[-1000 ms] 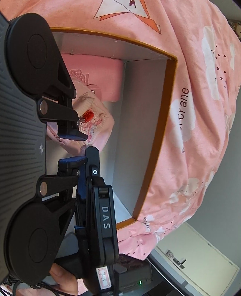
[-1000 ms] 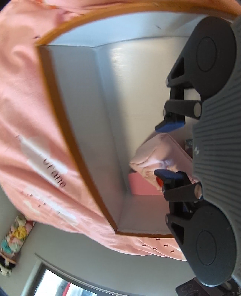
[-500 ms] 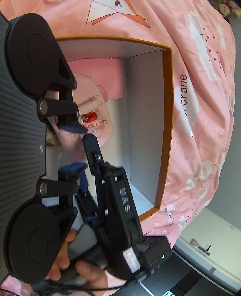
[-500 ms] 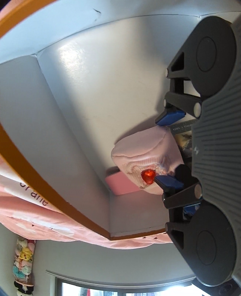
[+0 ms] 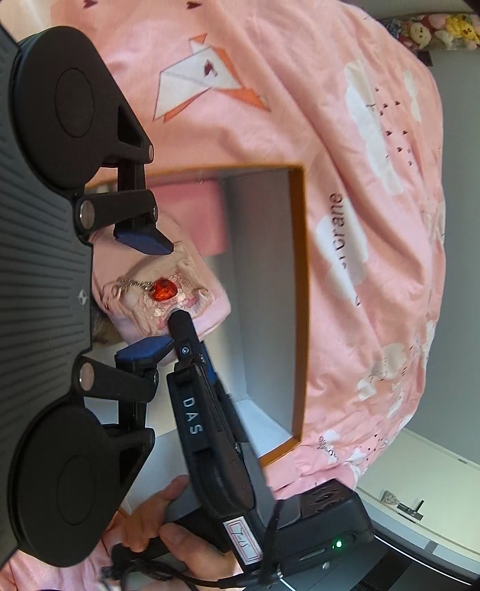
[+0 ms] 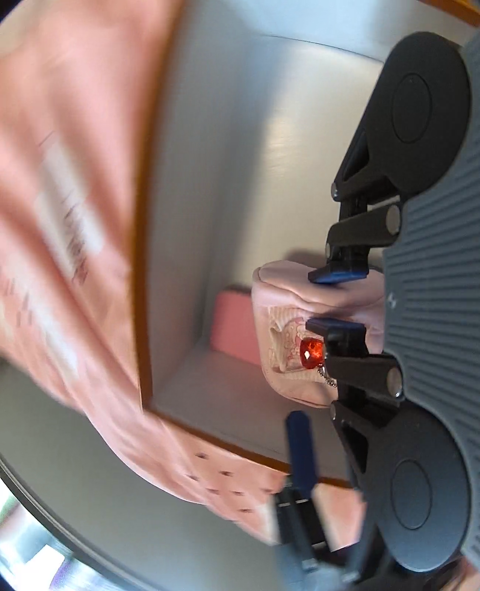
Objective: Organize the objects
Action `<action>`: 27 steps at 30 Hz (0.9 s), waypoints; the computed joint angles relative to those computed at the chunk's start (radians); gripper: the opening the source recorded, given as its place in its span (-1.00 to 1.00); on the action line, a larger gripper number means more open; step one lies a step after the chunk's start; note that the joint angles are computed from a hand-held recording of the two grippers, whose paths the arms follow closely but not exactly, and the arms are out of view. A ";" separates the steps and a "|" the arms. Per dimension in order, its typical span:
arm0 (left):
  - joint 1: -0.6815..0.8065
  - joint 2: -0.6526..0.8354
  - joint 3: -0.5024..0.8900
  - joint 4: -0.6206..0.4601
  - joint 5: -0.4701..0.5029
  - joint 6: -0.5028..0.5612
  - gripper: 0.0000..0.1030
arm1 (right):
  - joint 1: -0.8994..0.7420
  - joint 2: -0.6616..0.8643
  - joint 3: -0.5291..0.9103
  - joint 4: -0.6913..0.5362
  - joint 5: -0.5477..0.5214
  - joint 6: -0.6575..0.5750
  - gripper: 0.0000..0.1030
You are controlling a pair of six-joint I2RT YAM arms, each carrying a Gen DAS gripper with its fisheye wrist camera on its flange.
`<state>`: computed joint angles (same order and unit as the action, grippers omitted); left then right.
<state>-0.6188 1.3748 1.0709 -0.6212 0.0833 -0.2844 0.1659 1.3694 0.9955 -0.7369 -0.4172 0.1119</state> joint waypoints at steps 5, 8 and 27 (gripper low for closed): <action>0.010 0.010 0.021 -0.010 -0.046 0.015 0.13 | 0.050 0.086 0.101 0.015 0.036 -0.300 -0.62; 0.005 0.028 0.036 -0.017 -0.066 0.038 0.06 | 0.093 0.132 0.120 0.100 0.087 -0.423 -0.63; -0.045 0.139 0.063 -0.026 -0.167 0.066 -0.40 | 0.169 0.227 0.093 0.325 0.137 -0.687 -0.54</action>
